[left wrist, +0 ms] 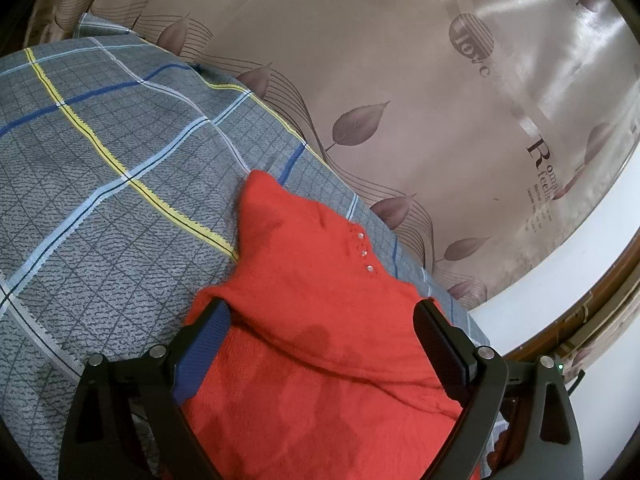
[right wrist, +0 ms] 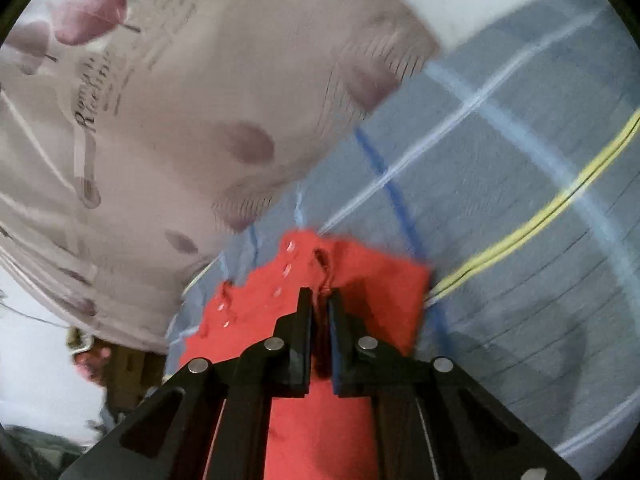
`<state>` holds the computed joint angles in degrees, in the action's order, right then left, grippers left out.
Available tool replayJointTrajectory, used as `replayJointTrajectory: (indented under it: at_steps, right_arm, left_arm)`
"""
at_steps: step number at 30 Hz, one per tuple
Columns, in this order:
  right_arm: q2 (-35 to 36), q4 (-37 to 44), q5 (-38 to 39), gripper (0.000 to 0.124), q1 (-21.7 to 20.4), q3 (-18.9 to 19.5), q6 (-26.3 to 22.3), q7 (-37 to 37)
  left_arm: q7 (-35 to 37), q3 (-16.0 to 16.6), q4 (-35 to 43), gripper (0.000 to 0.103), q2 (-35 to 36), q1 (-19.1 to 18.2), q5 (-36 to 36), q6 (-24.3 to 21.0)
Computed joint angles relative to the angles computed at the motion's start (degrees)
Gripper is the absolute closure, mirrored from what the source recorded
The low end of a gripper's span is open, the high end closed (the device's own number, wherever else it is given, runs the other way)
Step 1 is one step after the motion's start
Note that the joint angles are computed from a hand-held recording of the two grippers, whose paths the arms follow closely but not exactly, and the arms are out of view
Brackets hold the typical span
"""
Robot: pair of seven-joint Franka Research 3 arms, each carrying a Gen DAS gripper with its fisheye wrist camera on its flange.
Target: Fold small clothes
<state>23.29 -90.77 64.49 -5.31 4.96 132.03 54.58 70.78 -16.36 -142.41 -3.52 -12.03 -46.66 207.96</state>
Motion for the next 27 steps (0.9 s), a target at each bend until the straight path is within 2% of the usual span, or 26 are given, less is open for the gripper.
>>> replayJointTrajectory:
  at_steps: [3, 5, 12, 17, 19, 22, 24, 26, 27]
  right_arm:
    - [1.2, 0.3, -5.4, 0.116, 1.0, -0.8, -0.9, 2.1]
    - [1.1, 0.0, -3.3, 0.116, 0.1, 0.0, -1.2, 0.7]
    - [2.6, 1.3, -0.9, 0.115, -1.4, 0.4, -2.7, 2.3]
    - [-4.5, -7.7, 6.2, 0.108, -2.5, 0.2, -0.1, -2.5]
    - [-9.8, -13.4, 6.2, 0.106, -1.6, -1.0, 0.0, -6.1]
    - [-17.1, -21.3, 0.8, 0.101, 1.8, -3.1, 3.4, -9.8]
    - [-20.4, -25.1, 0.0, 0.098, 3.2, -4.4, 3.7, -12.2]
    - [-23.3, -28.5, -1.5, 0.095, 4.3, -5.9, 3.1, -13.1]
    - [-24.4, -29.8, -1.9, 0.095, 4.7, -6.5, 2.6, -13.2]
  left_arm:
    - [0.1, 0.1, 0.0, 0.010, 0.0, 0.0, 0.1, -0.1]
    - [0.5, 0.0, 0.4, 0.010, 0.2, 0.0, -0.4, -0.1]
    - [1.3, 0.2, 0.5, 0.010, 0.4, 0.0, -0.8, -0.7]
    - [0.9, 0.4, 0.3, 0.010, 0.2, 0.1, 0.0, -1.0]
    - [6.2, -0.9, 1.1, 0.010, -0.4, 0.4, -5.4, -2.7]
    - [14.1, -3.8, 0.9, 0.010, -2.5, 0.5, -14.2, -3.2]
    - [14.9, -5.1, -1.2, 0.010, -5.2, -0.1, -16.0, -3.3]
    - [20.7, -8.7, -2.2, 0.010, -8.5, 1.3, -22.7, -4.9]
    - [26.4, -11.3, -1.7, 0.010, -9.7, 2.7, -28.7, -5.7]
